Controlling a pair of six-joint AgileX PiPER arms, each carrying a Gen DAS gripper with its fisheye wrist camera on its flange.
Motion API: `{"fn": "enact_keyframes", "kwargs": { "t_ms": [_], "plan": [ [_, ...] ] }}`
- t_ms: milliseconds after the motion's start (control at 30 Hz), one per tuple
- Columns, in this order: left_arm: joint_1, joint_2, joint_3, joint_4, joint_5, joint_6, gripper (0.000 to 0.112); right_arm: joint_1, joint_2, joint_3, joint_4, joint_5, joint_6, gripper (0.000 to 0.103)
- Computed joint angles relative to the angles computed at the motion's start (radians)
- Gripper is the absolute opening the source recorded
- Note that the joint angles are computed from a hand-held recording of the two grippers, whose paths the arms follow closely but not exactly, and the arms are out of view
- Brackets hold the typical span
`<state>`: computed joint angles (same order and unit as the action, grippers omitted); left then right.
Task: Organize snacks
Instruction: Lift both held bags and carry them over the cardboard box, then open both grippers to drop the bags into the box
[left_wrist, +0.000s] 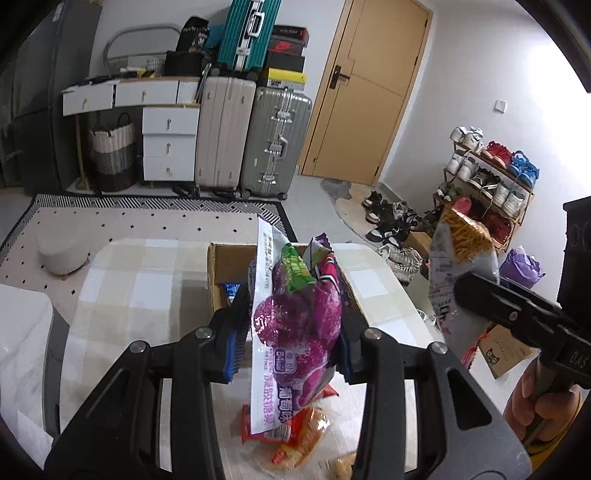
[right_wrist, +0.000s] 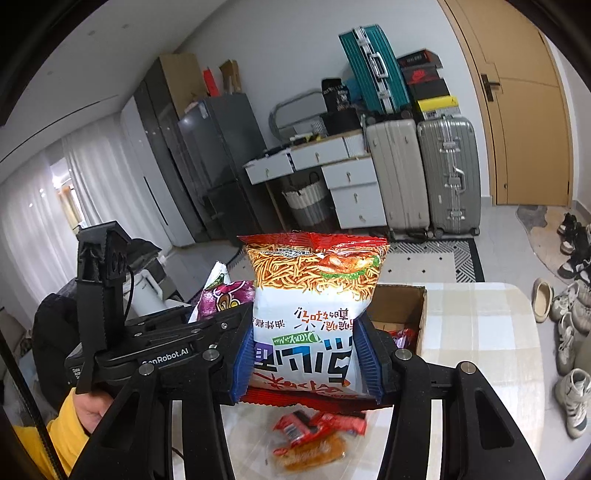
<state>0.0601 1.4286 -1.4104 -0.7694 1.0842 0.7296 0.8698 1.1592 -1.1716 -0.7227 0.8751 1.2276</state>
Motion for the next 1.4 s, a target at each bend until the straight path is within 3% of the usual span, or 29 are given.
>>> {"fn": "enact_keyframes", "kwargs": {
  "t_ms": [200,433,733,900,1067,1267,1333,1400],
  "plan": [
    [-0.154,0.26,-0.268,0.16,-0.082,-0.177,0.036,-0.265,0.1,-0.043,0.245,-0.16,-0.268,0.05],
    [-0.241,0.531,-0.533,0.267,-0.077,-0.289,0.036,-0.439,0.215,-0.048,0.445,-0.272,-0.474,0.05],
    [-0.303,0.835,-0.868,0.339,-0.014,-0.367,0.036,-0.547,0.34,-0.018,0.616,-0.349,-0.617,0.05],
    [-0.311,0.936,-0.989,0.36,0.032,-0.399,0.036,-0.569,0.375,0.005,0.655,-0.382,-0.651,0.05],
    [-0.321,1.015,-1.071,0.369,0.036,-0.413,0.036,-0.58,0.39,0.019,0.67,-0.394,-0.668,0.05],
    [-0.323,0.976,-0.932,0.361,-0.033,-0.377,0.037,-0.583,0.434,0.004,0.666,-0.386,-0.668,0.05],
    [-0.323,0.982,-0.935,0.376,-0.042,-0.385,0.055,-0.582,0.445,-0.002,0.659,-0.384,-0.662,0.05],
    [-0.322,0.957,-0.887,0.39,-0.07,-0.388,0.059,-0.579,0.447,-0.003,0.648,-0.384,-0.648,0.05]
  ]
}}
